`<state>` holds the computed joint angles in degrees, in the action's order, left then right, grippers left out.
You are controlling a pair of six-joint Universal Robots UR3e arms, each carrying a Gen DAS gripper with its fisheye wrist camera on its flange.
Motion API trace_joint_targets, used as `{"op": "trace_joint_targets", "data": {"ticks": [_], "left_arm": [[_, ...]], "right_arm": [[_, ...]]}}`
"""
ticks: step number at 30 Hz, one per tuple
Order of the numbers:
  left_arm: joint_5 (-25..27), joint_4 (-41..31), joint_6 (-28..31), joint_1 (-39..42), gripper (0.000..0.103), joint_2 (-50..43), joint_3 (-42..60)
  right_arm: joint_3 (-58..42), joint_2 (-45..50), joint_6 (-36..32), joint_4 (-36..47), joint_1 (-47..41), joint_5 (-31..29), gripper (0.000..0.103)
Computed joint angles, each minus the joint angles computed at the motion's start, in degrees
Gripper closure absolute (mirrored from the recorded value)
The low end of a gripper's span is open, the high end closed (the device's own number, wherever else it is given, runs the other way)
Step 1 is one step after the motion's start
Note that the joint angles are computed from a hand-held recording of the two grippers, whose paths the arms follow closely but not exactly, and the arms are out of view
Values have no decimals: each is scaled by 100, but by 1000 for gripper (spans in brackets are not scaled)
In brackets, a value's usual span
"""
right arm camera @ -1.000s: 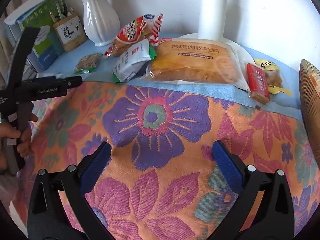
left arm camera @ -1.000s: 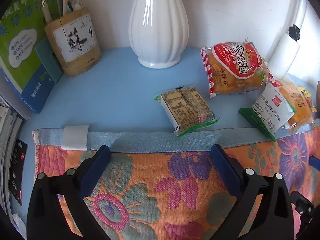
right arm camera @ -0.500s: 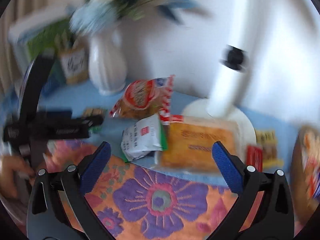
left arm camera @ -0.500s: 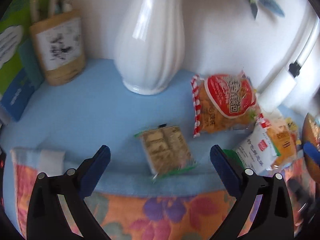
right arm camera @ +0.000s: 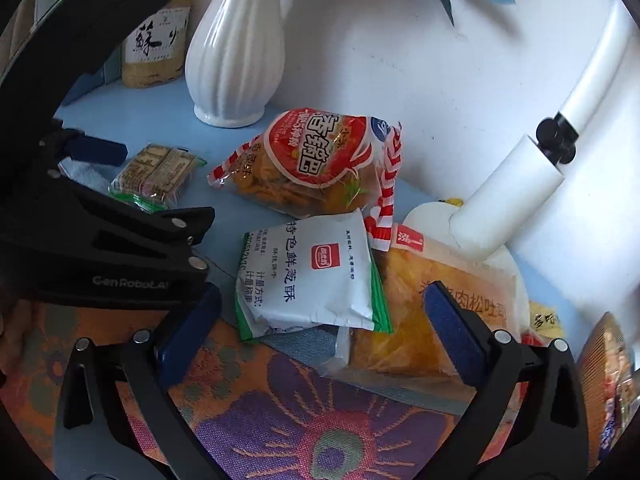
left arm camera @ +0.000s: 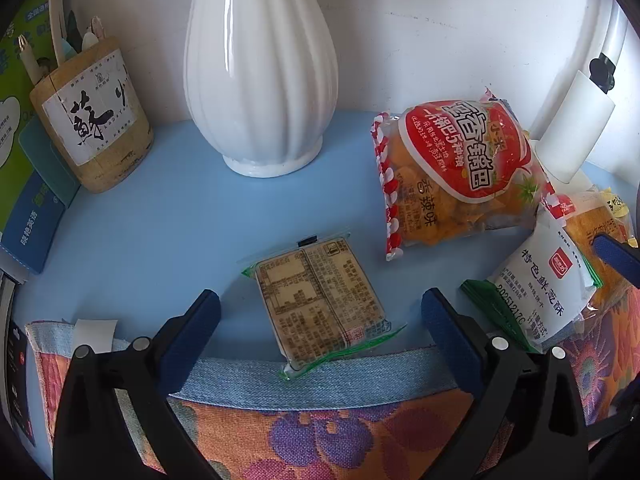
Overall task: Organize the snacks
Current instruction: 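Grasp the small clear biscuit pack with the left tool while the right tool grasps the white pastry bag, then lift the biscuit pack with the left tool while the right tool lifts the white pastry bag toward the plate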
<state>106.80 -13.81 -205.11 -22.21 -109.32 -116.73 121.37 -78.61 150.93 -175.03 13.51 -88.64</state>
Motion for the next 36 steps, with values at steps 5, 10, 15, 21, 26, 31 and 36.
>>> {"op": "trace_joint_targets", "data": {"ticks": [5, 10, 15, 21, 26, 31, 36], "left_arm": [[-22, 22, 33, 31, 5, -8, -6], [-55, 133, 48, 40, 13, 9, -62], [-23, 927, -206, 95, 58, 431, -839], [-366, 1504, -314, 377, 58, 709, -1375], [87, 1408, -486, -68, 58, 674, -1213], [7, 1586, -508, -15, 59, 800, -1409], [190, 1918, -405, -36, 59, 940, -1706]], "right_arm": [[56, 369, -26, -837, 612, -844, 5], [130, 54, -145, -303, 291, -73, 44], [432, -48, -522, -693, 454, 63, 51], [1262, -547, -485, -1658, 186, 623, 51], [1278, -946, -375, -1065, -299, 1325, 51], [1588, -1380, -116, -1080, -894, 1997, 51], [1746, -1649, 156, -877, -1600, 2791, 51]]}}
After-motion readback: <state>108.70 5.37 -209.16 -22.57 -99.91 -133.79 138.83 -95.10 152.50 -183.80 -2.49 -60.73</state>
